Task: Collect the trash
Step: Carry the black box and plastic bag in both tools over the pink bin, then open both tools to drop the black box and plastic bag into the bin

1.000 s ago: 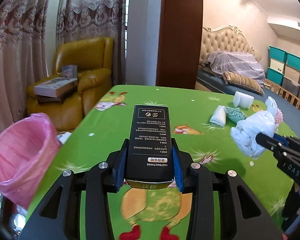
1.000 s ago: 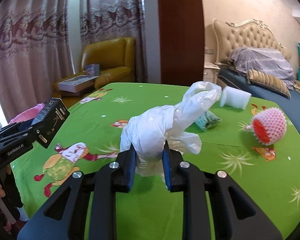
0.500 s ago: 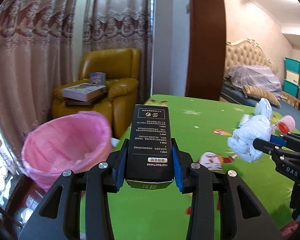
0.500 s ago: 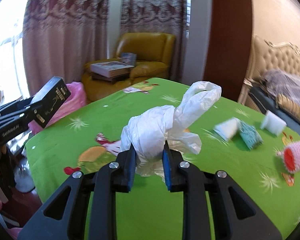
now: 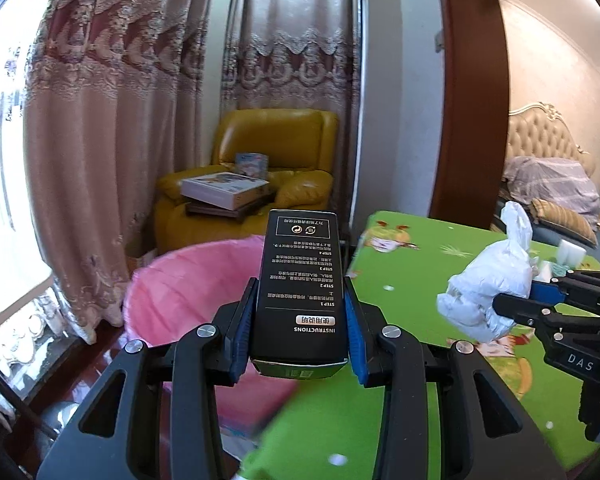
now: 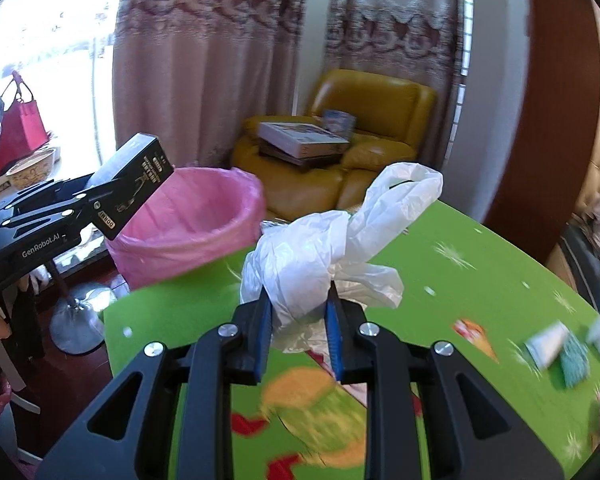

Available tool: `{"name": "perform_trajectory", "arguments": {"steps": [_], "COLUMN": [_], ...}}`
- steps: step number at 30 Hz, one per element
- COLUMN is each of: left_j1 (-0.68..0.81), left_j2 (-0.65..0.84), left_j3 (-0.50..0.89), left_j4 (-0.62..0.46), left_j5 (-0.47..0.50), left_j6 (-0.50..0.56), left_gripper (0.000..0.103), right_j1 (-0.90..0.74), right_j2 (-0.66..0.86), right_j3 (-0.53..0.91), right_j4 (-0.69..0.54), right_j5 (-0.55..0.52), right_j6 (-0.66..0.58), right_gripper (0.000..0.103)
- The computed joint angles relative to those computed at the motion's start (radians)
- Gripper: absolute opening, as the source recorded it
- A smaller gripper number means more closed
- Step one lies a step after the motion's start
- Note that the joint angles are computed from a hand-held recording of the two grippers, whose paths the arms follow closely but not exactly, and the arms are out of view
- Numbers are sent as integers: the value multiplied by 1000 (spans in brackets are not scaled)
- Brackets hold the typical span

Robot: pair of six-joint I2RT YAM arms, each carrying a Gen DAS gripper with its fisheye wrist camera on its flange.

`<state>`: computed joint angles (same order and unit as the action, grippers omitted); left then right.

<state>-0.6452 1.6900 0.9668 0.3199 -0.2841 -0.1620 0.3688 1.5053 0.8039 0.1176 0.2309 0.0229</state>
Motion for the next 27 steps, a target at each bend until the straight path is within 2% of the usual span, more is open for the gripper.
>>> {"name": "perform_trajectory", "arguments": {"steps": [6, 10, 17, 20, 21, 22, 24, 27], "left_j1": [112, 182, 252, 271, 276, 282, 287, 285], "left_j2": [31, 91, 169, 197, 202, 210, 207, 185], "left_j3": [61, 146, 264, 305, 315, 330, 328, 303], "left_j4": [-38, -99, -162, -175, -181, -192, -182, -163], "left_j5": [73, 153, 202, 195, 194, 189, 165, 138], "left_j6": [15, 14, 41, 45, 46, 47, 43, 49], "left_gripper": [36, 36, 37, 38, 40, 46, 58, 67], "right_j1": [9, 34, 64, 66, 67, 65, 66, 58], "right_j2": [165, 274, 435, 491, 500, 510, 514, 474], "right_j3": [210, 363, 566, 628, 634, 640, 640, 593], "right_j4": [-26, -54, -118, -120, -109, -96, -77, -47], "right_j5": [-108, -123, -112, -128, -127, -140, -145, -150], "right_j6": [-20, -52, -88, -99, -103, -112, -115, -107], "right_gripper": [23, 24, 28, 45, 54, 65, 67, 67]}}
